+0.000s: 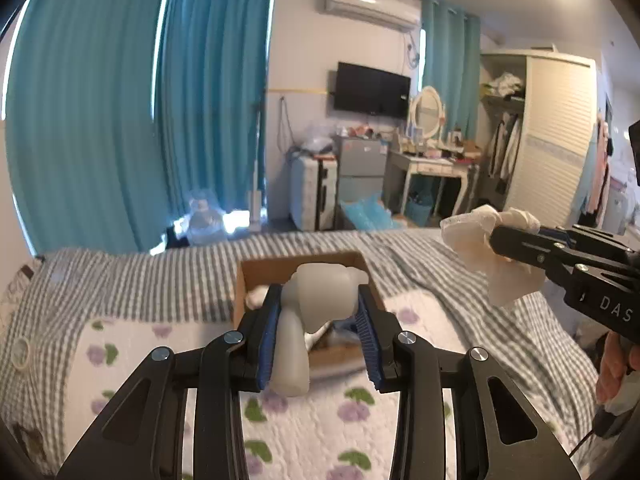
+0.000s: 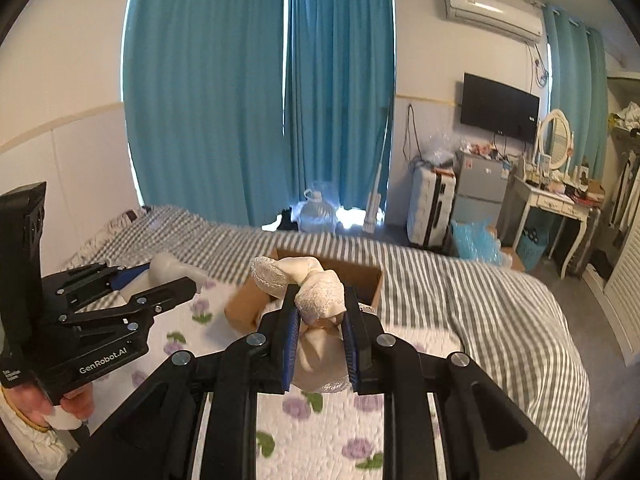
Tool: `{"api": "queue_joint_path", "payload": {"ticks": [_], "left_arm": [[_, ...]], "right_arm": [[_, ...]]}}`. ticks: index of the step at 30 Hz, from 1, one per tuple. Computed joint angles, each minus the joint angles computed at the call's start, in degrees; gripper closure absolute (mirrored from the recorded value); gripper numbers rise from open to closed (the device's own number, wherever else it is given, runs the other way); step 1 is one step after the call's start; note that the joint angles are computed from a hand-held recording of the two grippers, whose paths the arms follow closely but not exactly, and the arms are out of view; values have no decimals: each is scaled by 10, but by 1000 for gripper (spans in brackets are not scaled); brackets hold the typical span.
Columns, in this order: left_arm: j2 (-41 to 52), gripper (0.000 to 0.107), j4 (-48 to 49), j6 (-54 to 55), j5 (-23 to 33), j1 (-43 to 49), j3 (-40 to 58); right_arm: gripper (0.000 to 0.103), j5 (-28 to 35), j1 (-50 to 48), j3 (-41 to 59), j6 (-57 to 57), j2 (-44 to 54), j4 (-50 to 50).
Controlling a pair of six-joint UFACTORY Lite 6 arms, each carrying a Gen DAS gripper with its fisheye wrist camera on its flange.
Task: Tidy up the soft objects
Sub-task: 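Lower both items into the box and release them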
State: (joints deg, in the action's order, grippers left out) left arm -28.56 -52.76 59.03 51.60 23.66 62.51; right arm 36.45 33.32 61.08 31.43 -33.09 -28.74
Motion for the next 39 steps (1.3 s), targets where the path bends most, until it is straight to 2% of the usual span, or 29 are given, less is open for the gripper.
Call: {"api": "queue_joint_path", "payload": {"ticks": [6, 11, 14, 16, 18, 20, 21, 22, 23, 24, 25, 27, 28, 29, 31, 34, 36, 39], "left_arm": [[133, 72, 37, -35, -110, -97, 91], [272, 72, 44, -35, -183, -150, 148], [368, 72, 33, -15, -236, -177, 185], [417, 71, 5, 17, -245, -181, 203], [466, 67, -47, 62, -225, -176, 226], [501, 66, -67, 86, -222, -177, 239], [509, 59, -70, 92, -232, -182, 242], [512, 47, -79, 107, -249, -187, 236], [509, 43, -100, 134, -274, -194, 222], [505, 39, -131, 173, -300, -201, 205], [499, 39, -139, 189, -328, -210, 193], [486, 39, -162, 229, -370, -227, 168], [483, 38, -167, 239, -380, -228, 163], [477, 38, -166, 238, -390, -230, 156], [457, 38, -154, 220, -388, -226, 141], [403, 38, -23, 69, -360, -213, 130], [330, 38, 16, 24, -324, -201, 109], [223, 38, 103, -74, -268, -189, 118]], "right_arm": [[83, -104, -119, 93, -180, 154, 172], [83, -184, -189, 176, -367, 344, 354], [83, -201, -214, 236, -476, 448, 472], [83, -213, -228, 275, -554, 520, 554], [83, -218, -235, 321, -558, 595, 568], [80, -203, -237, 371, -491, 655, 506], [75, -203, -237, 394, -479, 687, 493], [67, -205, -236, 407, -457, 706, 469], [60, -211, -236, 411, -444, 715, 455], [46, -218, -239, 407, -450, 718, 460], [40, -229, -241, 399, -466, 716, 478], [35, -235, -246, 389, -511, 708, 526], [29, -244, -246, 377, -503, 696, 518], [27, -255, -247, 360, -504, 679, 522], [27, -257, -249, 341, -504, 650, 525], [27, -245, -242, 297, -398, 577, 428], [27, -227, -232, 261, -301, 505, 328], [26, -145, -207, 239, -197, 384, 208]]}}
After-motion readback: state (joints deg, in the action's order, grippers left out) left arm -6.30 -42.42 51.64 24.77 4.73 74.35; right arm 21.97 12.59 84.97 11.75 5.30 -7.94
